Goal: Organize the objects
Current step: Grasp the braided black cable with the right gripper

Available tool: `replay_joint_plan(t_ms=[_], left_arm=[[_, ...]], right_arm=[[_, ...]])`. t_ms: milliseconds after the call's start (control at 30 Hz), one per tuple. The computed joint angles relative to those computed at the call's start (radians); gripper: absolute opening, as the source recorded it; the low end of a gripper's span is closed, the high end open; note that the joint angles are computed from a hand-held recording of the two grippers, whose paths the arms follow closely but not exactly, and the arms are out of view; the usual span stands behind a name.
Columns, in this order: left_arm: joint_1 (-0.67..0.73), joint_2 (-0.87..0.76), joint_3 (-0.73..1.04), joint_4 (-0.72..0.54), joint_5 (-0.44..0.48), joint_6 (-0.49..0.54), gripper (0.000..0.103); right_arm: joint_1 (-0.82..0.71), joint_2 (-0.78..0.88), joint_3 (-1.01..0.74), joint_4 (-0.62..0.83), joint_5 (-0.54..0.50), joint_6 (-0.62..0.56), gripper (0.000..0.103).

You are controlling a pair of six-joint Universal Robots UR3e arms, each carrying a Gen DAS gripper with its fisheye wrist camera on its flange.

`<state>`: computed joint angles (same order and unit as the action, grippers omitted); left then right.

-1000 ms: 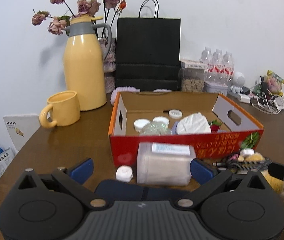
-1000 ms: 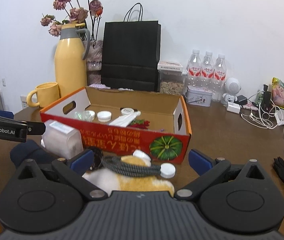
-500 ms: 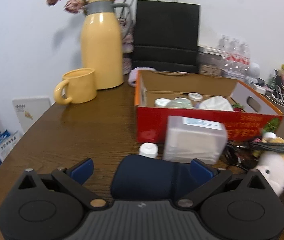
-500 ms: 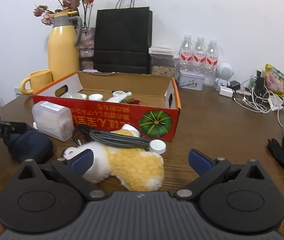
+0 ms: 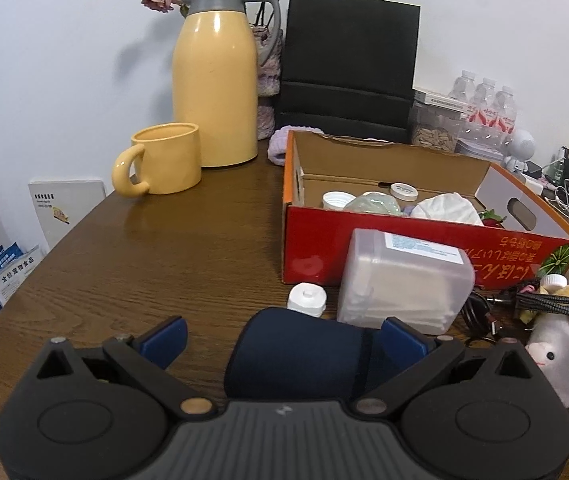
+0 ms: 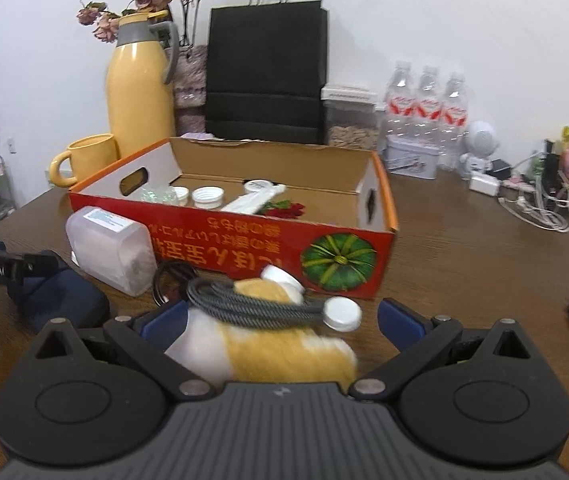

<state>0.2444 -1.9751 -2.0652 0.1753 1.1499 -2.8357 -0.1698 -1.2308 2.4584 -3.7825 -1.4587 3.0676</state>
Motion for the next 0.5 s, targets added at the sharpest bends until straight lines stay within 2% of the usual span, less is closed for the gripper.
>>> replay_joint_plan(t_ms=[333,467,500], left_arm=[[-0.008,0.009,0.003,-0.016,-0.008,0.006,0.103],[-0.001,0.014,-0.003,-0.014,-0.019,0.006,0.103],[0.000,0.014,-0.004,-0.014,-0.021,0.006,0.103]], right_arm=[[-0.006,0.015,-0.232,0.376,0.037,0.084,0.103],[-0.024,0.028,-0.245,0.405,0.069,0.108,0.103],[-0.039,0.026,-0.234,0.394,0.096,0.115,0.098]])
